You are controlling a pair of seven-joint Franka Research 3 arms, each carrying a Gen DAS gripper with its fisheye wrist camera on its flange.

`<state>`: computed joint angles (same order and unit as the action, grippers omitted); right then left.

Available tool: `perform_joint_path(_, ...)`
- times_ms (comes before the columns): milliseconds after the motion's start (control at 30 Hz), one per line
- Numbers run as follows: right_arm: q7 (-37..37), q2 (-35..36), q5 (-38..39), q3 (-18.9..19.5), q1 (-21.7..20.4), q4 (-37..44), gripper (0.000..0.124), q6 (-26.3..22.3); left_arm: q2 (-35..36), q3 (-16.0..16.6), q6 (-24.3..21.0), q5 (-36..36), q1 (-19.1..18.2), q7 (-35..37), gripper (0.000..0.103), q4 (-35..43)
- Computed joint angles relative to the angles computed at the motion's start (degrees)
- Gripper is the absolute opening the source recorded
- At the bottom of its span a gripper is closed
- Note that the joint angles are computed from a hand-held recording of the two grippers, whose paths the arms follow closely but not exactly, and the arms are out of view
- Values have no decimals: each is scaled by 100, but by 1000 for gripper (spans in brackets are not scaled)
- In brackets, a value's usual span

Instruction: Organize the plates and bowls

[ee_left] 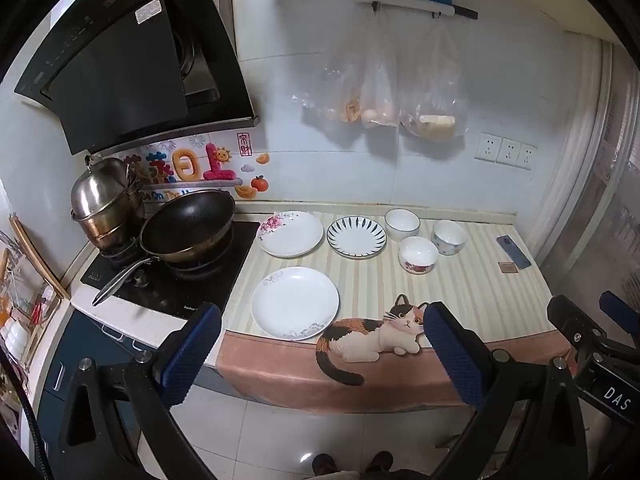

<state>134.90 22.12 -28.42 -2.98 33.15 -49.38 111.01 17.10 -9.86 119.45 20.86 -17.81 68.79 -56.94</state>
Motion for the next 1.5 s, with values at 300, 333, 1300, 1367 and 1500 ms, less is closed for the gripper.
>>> perform_joint_path(300, -3, 14, 44, -2, 0, 54, 103, -48, -20, -2, 4, -99, 45, 8, 103, -36)
perform_joint_path(333, -9, 14, 41, -3, 2, 64, 103, -57, -33, -4, 19, -111, 58, 9, 103, -61)
perform_joint_path(1300, 58, -190, -124, 74, -21, -195, 103, 23, 22, -7, 64, 5, -46, -40, 103, -53)
perform_joint_path(1367, 46, -188, -133, 72, -12, -167, 103, 4, -21, -20, -16, 27, -83, -44, 103, -14)
perform_joint_path(1500, 29, -173, -129, 67, -15, -117, 103, -44, 24, -31, -81, 39, -124, -66, 103, 75)
